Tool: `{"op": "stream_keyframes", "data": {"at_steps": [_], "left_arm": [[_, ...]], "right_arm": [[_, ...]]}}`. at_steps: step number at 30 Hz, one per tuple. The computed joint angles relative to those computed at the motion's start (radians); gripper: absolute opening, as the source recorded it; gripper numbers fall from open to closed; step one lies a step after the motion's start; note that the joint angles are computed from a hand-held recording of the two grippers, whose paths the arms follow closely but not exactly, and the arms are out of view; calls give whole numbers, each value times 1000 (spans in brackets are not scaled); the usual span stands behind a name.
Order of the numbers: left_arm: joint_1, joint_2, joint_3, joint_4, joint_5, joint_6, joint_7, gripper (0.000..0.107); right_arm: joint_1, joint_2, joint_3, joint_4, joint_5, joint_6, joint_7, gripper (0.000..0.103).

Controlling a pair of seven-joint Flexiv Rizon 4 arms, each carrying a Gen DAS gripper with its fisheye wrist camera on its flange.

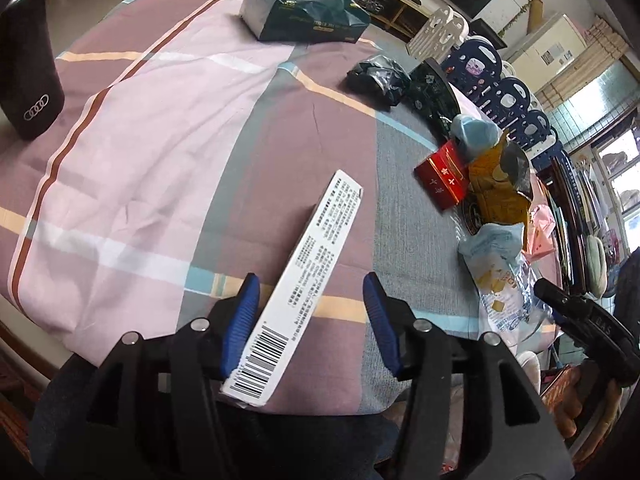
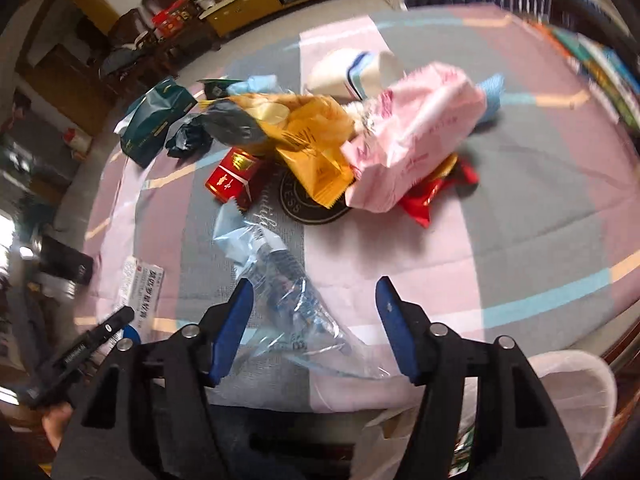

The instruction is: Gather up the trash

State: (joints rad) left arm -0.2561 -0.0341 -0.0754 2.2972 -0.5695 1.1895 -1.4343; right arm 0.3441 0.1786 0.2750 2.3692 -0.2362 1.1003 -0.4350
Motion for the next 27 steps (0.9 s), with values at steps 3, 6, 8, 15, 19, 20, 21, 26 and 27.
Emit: {"op": "stream_keyframes", "data": {"at_steps": [3, 6, 8, 15, 19, 20, 21, 26, 27], "left_arm": [[0, -1, 0, -1, -1, -4, 4, 57], [2, -4, 0, -3, -3, -9, 2, 57], [2, -4, 0, -2, -5, -9, 4, 58], [3, -8, -1, -8, 8, -15, -6, 58], [5, -8, 1, -14, 43, -16, -21, 59], [6, -9, 2, -19, 70, -19, -31, 60], [7, -9, 4, -27, 106, -27, -45, 61], [13, -16, 9, -79, 297, -82, -127, 71], [14, -17, 9, -83, 302, -89, -130, 71]], "right_arm": [[-27, 12, 47, -18, -310, -169, 162, 63], [-62, -29, 134, -90, -542, -507, 260, 63], [-54, 3, 97, -63, -511, -444, 261, 63], [35, -22, 23, -29, -374, -140, 35, 63], [31, -45, 23, -39, -361, -278, 147, 63], [19, -23, 13, -13, -330, -240, 173, 63], [11, -3, 8, 0, -316, -225, 181, 63], [-5, 16, 16, 19, -378, -248, 145, 66], [0, 9, 13, 17, -363, -237, 109, 75]]}}
